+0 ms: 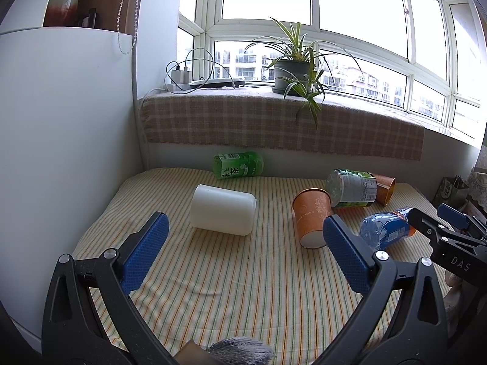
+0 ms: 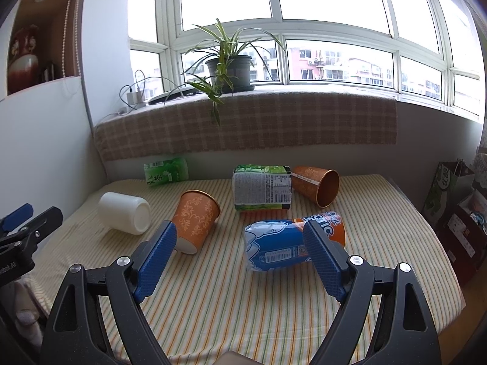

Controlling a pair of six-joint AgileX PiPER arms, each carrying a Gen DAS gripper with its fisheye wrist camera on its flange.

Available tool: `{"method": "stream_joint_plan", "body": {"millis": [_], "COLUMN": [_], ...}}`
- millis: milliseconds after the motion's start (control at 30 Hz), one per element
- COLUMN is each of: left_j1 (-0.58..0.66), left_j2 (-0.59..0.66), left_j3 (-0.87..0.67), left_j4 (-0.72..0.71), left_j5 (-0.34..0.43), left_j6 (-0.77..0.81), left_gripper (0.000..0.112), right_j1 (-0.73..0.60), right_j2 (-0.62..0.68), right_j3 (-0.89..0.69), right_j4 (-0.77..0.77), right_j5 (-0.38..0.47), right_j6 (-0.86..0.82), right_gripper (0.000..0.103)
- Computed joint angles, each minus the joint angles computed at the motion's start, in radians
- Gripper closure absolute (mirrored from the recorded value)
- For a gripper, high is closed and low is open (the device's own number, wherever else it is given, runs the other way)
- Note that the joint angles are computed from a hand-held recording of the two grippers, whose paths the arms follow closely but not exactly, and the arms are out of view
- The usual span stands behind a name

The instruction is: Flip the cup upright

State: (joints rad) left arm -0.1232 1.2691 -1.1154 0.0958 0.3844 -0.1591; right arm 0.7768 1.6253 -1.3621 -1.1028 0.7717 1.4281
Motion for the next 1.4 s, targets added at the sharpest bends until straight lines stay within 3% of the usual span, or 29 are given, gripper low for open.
{"method": "stream_joint_plan", "body": {"millis": [67, 467, 1400], "left_j1": [0.016, -0.01, -0.014], "left_j2": [-0.001, 0.002, 0.016], "left_j3": [-0.006, 0.018, 0.019], "left_j4": [-0.043, 0.043, 0.066], "left_j5": [0.008, -0.012, -0.009], "left_j6": [0.047, -0.048, -0.076], "left_gripper": [0.01, 0.009, 0.009], "right_j1": [-0.004, -0.005, -0.016], "right_j2": [0.001, 0.008, 0.042], "right_j3": [-0.002, -0.01, -0.056], "right_j4": [0.009, 0.008, 0.047], "right_j5": [-0.005, -0.013, -0.037], "right_j6": [-0.009, -0.02, -0.113], "right_gripper": [0.018, 0.018, 0.018]}}
